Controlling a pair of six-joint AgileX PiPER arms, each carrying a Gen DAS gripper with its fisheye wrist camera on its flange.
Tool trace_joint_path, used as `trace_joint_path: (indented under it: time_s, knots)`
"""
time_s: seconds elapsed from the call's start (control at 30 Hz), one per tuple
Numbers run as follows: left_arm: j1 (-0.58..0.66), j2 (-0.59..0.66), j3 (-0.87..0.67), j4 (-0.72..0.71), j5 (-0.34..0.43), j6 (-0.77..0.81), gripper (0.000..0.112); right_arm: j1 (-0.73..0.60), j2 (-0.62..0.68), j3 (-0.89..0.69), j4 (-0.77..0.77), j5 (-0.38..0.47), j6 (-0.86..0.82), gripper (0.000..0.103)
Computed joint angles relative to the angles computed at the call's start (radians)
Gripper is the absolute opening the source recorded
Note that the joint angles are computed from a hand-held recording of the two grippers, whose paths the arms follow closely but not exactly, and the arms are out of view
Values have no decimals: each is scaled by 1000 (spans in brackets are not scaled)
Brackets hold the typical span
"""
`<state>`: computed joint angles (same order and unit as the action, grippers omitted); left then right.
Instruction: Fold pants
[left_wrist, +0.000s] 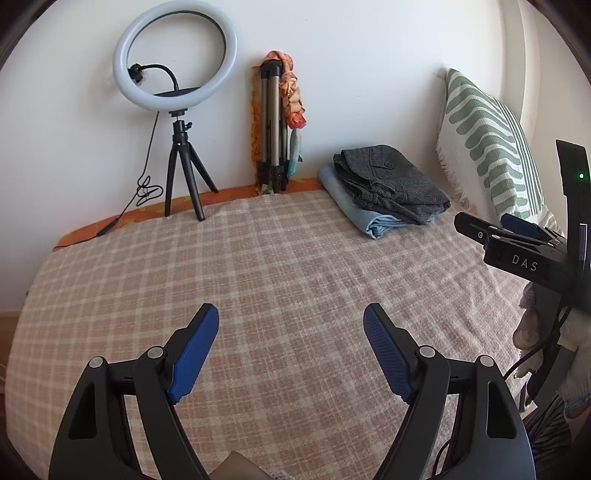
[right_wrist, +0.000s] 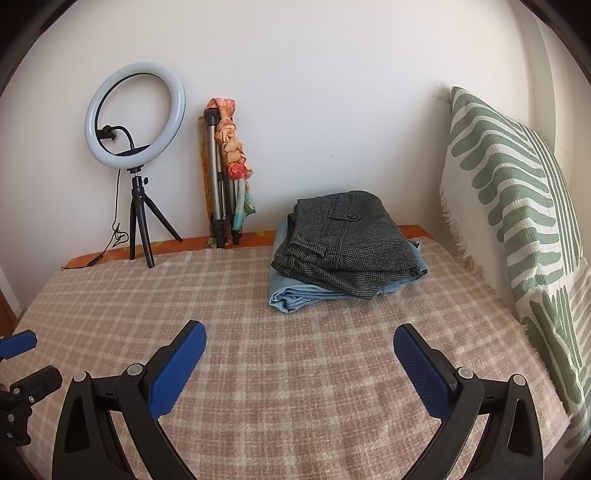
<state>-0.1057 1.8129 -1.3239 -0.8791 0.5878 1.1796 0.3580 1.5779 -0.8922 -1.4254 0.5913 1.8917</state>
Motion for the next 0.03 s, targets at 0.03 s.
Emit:
trace_joint_path:
  time_s: [0.03]
  knots:
    - [0, -1, 2, 1, -2, -1, 81, 0, 3, -2, 1, 0, -2, 103]
